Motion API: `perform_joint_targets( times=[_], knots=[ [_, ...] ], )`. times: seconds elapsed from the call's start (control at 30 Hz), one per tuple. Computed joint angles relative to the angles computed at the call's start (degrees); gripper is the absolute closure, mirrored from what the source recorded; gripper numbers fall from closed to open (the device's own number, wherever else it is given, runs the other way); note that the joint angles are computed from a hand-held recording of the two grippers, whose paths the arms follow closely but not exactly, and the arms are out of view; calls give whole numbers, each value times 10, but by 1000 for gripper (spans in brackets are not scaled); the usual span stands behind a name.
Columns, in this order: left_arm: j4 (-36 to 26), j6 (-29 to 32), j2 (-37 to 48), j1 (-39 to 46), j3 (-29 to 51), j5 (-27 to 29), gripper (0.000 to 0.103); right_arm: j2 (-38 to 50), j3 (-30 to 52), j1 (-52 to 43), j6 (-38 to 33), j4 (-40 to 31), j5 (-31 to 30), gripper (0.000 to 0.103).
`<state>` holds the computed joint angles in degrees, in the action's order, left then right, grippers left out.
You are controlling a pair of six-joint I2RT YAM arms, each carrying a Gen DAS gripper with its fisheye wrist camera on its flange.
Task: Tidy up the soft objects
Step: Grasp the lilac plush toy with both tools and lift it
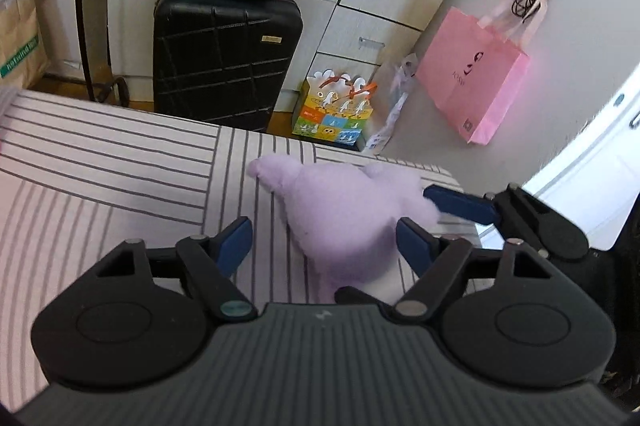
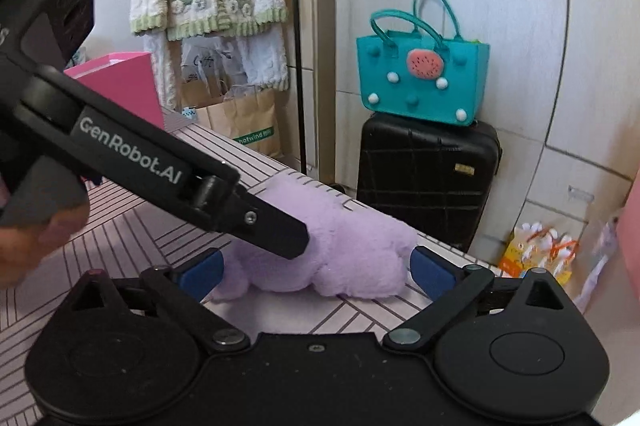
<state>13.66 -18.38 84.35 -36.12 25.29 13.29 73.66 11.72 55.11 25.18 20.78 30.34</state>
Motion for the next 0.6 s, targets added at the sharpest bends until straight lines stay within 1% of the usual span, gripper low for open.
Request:
perform_joint_targets(
  times=[0.03, 0.07, 0.1, 0.17, 0.2, 0.3, 0.37, 0.47, 0.53, 0.6],
  knots=[
    [17, -1, 2, 0, -7, 0, 32, 1, 0, -9, 3, 1, -12, 2],
    [32, -1, 8, 2, -10, 4, 38, 2, 1, -20, 6, -1, -28, 2],
    [42, -4, 11, 8, -15, 17, 41, 4, 2, -33, 10, -3, -46, 2],
    [55, -13, 18, 17, -19, 47, 55, 6, 3, -59, 19, -1, -88, 2],
    [56, -18, 22, 19, -19, 55, 56, 9, 1, -63, 23, 9, -92, 2],
    [70, -17, 21, 8, -26, 45, 61, 15, 2, -60, 21, 15, -97, 2],
    [65, -20, 19, 6, -23, 45, 64, 30, 15, -44, 21, 4, -79, 2],
    [50, -19, 7, 9, -24, 48, 65, 30, 24, -25, 26, -13, -59, 3],
    [42, -20, -2, 16, -28, 62, 66, 17, 23, -20, 38, -25, -57, 5],
    [28, -22, -13, 27, -32, 88, 66, 1, 20, -9, 54, -36, -48, 6]
  ],
)
